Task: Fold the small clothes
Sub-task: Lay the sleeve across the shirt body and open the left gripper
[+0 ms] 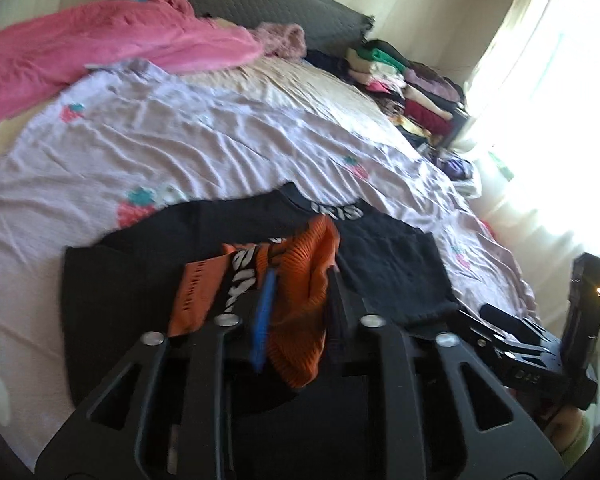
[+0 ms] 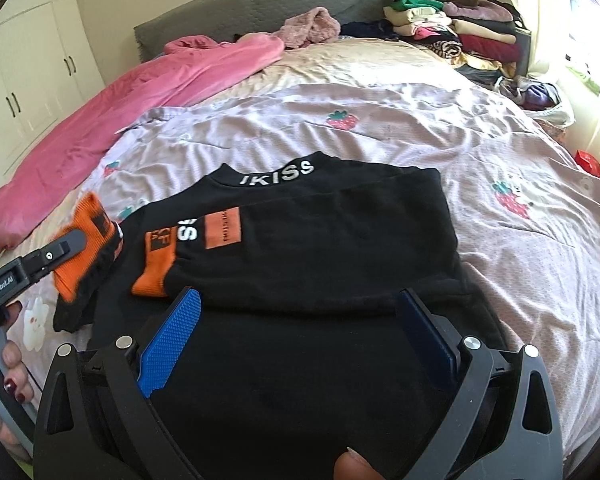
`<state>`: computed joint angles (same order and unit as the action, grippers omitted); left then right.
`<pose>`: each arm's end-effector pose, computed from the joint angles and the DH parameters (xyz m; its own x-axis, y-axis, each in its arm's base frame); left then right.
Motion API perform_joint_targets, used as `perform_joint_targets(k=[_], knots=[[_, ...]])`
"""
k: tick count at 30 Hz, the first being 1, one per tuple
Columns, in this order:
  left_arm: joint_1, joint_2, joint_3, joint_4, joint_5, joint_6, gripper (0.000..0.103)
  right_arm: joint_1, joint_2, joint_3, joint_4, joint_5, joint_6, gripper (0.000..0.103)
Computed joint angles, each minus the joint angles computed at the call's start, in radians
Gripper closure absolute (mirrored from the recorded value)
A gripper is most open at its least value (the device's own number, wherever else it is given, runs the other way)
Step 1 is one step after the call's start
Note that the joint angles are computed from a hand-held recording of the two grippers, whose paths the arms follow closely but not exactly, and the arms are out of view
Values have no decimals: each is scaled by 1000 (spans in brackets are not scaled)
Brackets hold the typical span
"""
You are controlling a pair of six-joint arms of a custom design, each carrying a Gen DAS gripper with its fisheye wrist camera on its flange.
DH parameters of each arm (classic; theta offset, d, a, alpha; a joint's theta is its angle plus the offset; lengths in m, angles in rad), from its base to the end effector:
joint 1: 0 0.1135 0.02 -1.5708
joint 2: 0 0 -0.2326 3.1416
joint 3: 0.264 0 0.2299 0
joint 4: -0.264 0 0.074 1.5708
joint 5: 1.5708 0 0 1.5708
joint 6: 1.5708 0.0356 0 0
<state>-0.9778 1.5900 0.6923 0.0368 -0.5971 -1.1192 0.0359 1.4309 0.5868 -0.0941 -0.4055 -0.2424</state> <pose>0.1715 -0.2186 0.1315 -0.6177 -0.4148 -0.6681 -0.1714 0.9002 -0.4003 0.2423 0.0228 0.1318 -0.7186 -0.2465 -0.6503 -0.4517 0.8764 0.1669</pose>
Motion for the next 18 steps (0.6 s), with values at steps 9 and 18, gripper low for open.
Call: perform_joint_targets(k=[9,18], knots=[[22,-15,-21,-75,-40,-29,47,139,48,-25,32,14,20,5],[40,-173,-110,-230,-136,-114,34,355,154,4,67,-24,93,20]])
